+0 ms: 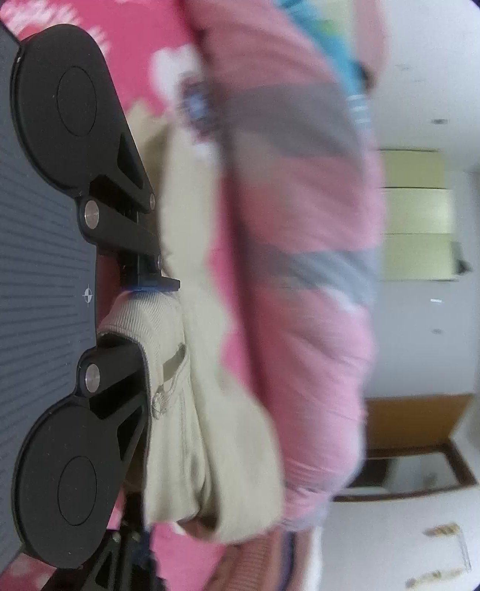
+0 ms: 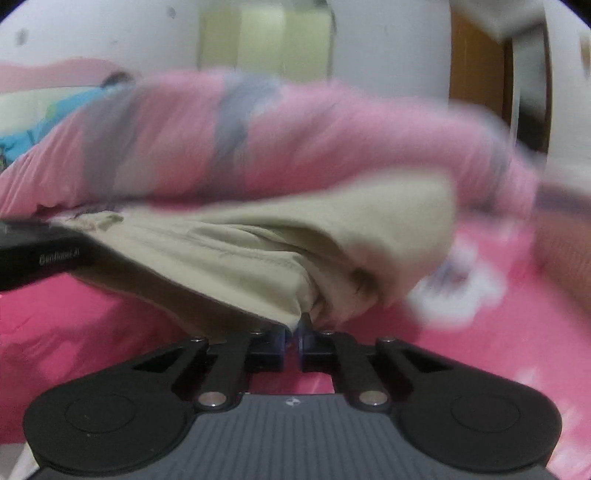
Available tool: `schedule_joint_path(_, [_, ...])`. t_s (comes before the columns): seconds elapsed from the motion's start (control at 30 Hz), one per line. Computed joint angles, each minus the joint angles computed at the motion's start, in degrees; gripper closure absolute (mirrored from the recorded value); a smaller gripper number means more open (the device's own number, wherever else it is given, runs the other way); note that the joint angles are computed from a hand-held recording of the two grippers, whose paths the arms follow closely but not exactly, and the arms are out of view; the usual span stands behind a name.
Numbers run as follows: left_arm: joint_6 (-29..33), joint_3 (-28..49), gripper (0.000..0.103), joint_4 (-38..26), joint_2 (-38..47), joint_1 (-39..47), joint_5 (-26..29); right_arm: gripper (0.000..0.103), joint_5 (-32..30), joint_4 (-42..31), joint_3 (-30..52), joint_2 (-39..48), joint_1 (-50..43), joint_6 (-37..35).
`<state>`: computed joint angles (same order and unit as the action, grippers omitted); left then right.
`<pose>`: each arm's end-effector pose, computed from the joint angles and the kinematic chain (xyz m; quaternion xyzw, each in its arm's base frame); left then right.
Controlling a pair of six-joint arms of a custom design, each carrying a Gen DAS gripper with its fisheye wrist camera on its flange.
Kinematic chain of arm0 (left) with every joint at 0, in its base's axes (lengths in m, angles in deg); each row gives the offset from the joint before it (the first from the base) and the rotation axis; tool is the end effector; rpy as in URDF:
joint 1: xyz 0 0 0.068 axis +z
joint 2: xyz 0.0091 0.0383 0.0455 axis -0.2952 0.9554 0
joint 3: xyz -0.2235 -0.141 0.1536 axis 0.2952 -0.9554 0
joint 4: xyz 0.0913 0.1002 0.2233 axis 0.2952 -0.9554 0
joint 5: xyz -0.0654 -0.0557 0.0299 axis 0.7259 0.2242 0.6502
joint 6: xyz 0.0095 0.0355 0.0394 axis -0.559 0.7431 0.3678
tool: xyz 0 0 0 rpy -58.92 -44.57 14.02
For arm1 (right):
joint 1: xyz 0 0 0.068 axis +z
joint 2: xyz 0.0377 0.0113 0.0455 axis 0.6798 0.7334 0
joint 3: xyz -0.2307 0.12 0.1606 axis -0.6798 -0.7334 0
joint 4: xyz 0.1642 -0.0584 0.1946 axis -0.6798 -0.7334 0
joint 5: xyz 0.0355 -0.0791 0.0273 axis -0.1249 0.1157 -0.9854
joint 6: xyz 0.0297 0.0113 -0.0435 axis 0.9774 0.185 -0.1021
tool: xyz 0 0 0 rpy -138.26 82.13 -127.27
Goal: Fold clothes
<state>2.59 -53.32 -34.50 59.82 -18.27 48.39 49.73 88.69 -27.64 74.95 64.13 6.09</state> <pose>0.2880 0.0023 0.1842 -0.0721 0.7988 0.0724 0.5928 0.3395 0.1347 0.1547 -0.2207 0.8074 0.0926 0.5392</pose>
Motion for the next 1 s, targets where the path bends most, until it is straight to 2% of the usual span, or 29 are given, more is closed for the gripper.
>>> schedule_joint_path(0.07, [0.60,-1.36,0.098,-1.63,-7.18,-0.63,-0.19,0.101,1.71,4.71,-3.75,-5.06,0.24,-1.46])
schedule_joint_path(0.2, [4.16,-3.00,0.098,-8.67,-25.61,-3.86,-1.45,0.102,-0.98,6.58,-9.63,-19.99,-2.43,-1.50])
schedule_joint_path(0.3, [5.00,-0.68,0.099,-19.49,-40.59,-6.19,-0.85,0.102,-3.90,6.02,-14.11,-34.27,-4.50,-2.67])
schedule_joint_path(0.37, [4.09,3.09,0.099,-28.03,-47.43,-6.63,0.84,0.102,-6.31,3.95,-15.42,-43.11,-6.21,-3.04])
schedule_joint_path(0.47, [3.54,8.95,0.099,-37.48,-54.41,-8.69,1.57,0.102,-12.41,-1.20,-15.33,-55.41,-10.53,-1.19])
schedule_joint_path(0.6, [9.03,14.17,0.099,-43.41,-61.27,-19.27,-6.14,0.102,-24.20,-3.35,-14.03,-64.85,-20.27,5.23])
schedule_joint_path(0.63, [9.45,15.53,0.099,-45.21,-62.11,-21.09,-7.16,0.102,-27.48,-2.76,-13.56,-65.76,-23.13,7.52])
schedule_joint_path(0.67, [8.02,17.10,0.099,-48.16,-62.37,-20.03,-5.53,0.102,-30.38,-2.84,-12.60,-64.53,-24.75,8.88])
schedule_joint_path(0.77, [1.61,19.84,0.099,-56.16,-60.80,-5.72,9.22,0.102,-38.33,-3.40,-9.54,-60.49,-28.53,12.13])
schedule_joint_path(0.83, [-0.43,19.88,0.098,-59.93,-57.78,2.80,17.55,0.102,-41.19,-9.59,-6.26,-54.59,-26.63,8.45])
schedule_joint_path(0.9, [-0.69,18.08,0.097,-61.42,-53.08,8.74,23.15,0.102,-41.48,-18.65,-2.19,-47.19,-23.32,1.59])
schedule_joint_path(1.0, [1.26,13.72,0.088,-59.18,-43.45,12.70,25.41,0.102,-36.14,-26.94,2.85,-33.65,-16.84,-6.98])
